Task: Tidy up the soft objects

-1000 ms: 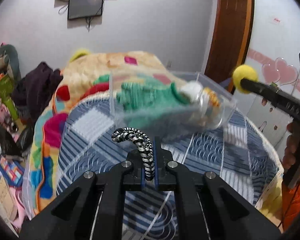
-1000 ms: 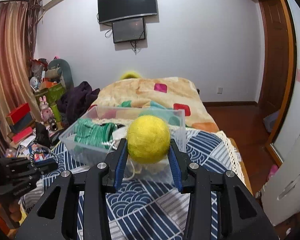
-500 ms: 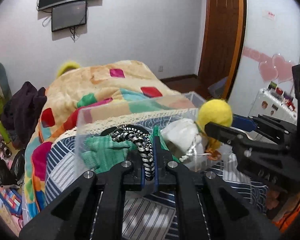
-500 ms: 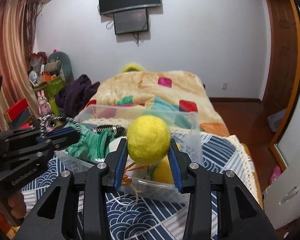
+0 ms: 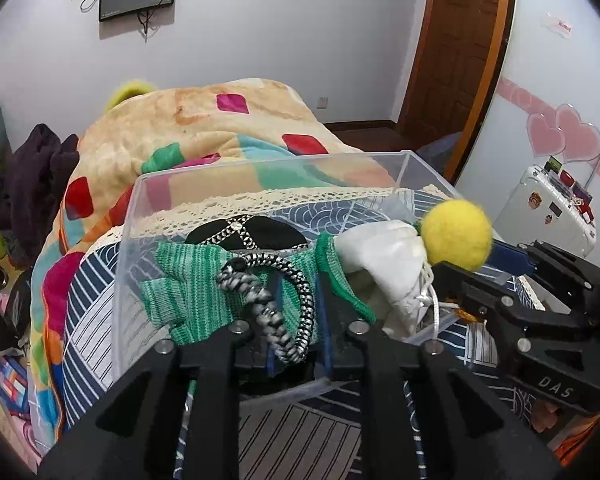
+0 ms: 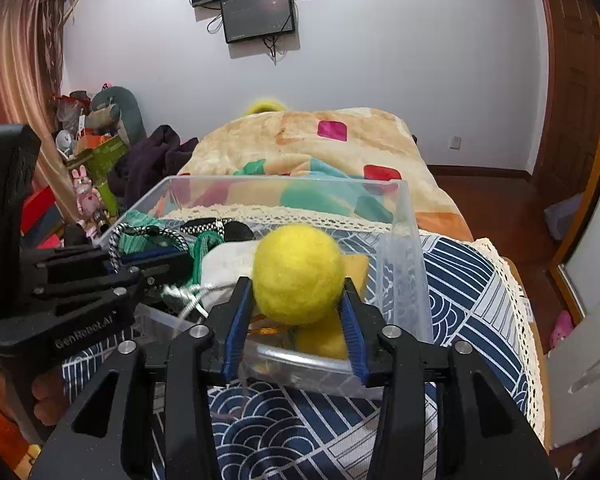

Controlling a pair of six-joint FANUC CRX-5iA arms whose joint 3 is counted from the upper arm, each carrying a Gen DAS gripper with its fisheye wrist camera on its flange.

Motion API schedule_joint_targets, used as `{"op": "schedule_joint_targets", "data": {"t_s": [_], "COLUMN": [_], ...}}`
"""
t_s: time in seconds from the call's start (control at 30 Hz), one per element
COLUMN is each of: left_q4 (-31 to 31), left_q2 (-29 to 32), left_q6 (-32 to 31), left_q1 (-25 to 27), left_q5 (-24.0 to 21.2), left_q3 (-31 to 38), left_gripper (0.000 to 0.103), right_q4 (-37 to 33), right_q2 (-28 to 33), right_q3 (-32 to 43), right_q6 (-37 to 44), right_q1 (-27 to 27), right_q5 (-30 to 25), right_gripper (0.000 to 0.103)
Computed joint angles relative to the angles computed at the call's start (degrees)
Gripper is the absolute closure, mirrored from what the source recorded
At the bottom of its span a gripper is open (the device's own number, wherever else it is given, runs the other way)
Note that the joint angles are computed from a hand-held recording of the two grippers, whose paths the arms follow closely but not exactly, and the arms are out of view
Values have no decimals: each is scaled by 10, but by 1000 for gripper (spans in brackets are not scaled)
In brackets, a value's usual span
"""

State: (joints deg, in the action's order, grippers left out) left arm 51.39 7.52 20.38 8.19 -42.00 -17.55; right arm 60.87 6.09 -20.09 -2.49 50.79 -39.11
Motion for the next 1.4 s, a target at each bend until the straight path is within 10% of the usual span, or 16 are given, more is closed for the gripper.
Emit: {"op": "schedule_joint_targets", "data": {"t_s": [0.17, 0.63, 1.4], "left_q4": [4, 73, 410], "left_q2": [-21, -108, -270], "left_q6": [-10, -100, -317], "left_q1": [8, 23, 6], "left_q5": [1, 48, 81], "left_q3": [-17, -103, -254], "left_gripper": [48, 38, 21], "right_q4": [22, 76, 269], "right_q2": [-7, -40, -85], "right_q3": [-12, -47, -86], "right_q6": [-23, -73, -190], "right_q1": [0, 2, 40], "right_q5": [-9, 3, -79], "right_gripper": [42, 38, 20]}}
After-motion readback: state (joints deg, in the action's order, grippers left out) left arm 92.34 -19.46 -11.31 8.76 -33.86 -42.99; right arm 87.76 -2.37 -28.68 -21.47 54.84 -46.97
